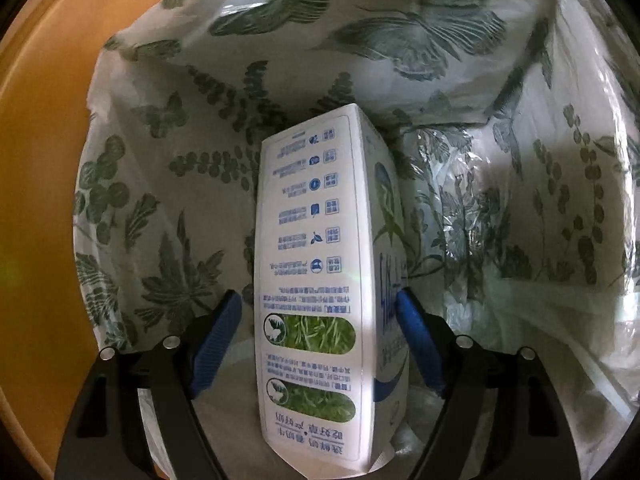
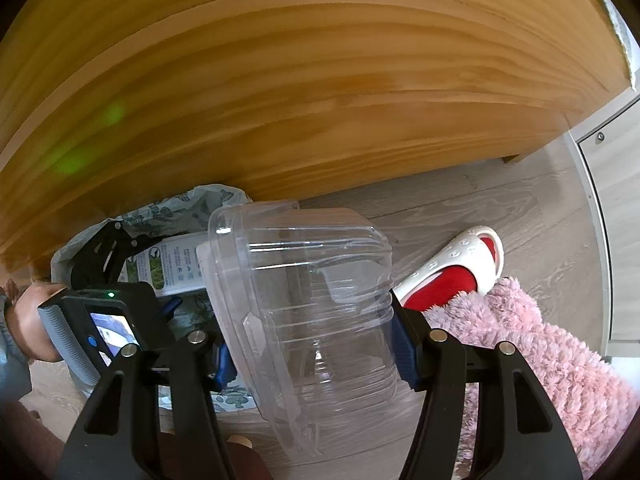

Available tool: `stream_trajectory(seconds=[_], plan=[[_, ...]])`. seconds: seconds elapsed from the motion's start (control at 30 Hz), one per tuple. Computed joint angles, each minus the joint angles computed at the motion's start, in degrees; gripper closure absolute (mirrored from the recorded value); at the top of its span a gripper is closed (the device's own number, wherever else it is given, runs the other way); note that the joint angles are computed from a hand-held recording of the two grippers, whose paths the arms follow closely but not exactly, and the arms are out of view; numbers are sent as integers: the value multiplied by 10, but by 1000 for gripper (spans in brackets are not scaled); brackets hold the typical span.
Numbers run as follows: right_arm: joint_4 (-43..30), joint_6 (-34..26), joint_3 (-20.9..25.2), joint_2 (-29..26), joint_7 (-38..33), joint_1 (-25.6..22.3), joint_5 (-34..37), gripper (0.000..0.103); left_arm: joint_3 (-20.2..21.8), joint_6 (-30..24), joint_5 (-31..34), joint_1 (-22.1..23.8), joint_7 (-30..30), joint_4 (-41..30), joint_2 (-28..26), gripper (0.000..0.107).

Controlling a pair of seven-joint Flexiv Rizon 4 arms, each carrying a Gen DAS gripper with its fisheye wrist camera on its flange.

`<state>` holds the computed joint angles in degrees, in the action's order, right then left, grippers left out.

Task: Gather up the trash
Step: 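Lower the white milk carton into the bin and open the left tool, then withdraw the left tool while the right tool moves the clamshell over the bin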

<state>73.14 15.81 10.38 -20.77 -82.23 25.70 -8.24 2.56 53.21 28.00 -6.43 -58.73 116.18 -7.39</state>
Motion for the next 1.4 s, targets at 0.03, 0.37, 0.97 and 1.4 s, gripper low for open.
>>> stream_trajectory(seconds=[0.03,0.37,0.97,1.4], plan=[[0,0,0,0,0,0,1,44,-1,-3,1,-1,-2,-1,0,30],[6,14,2,7,-3,-5,10,44,-6,-129,-69,6,23,-17,14,30],[16,35,5,19,-2,-9,19,44,1,-146,-101,37,39,-23,8,69],[22,48,6,30,-7,-15,29,44,9,-166,-160,54,34,-29,-4,78]])
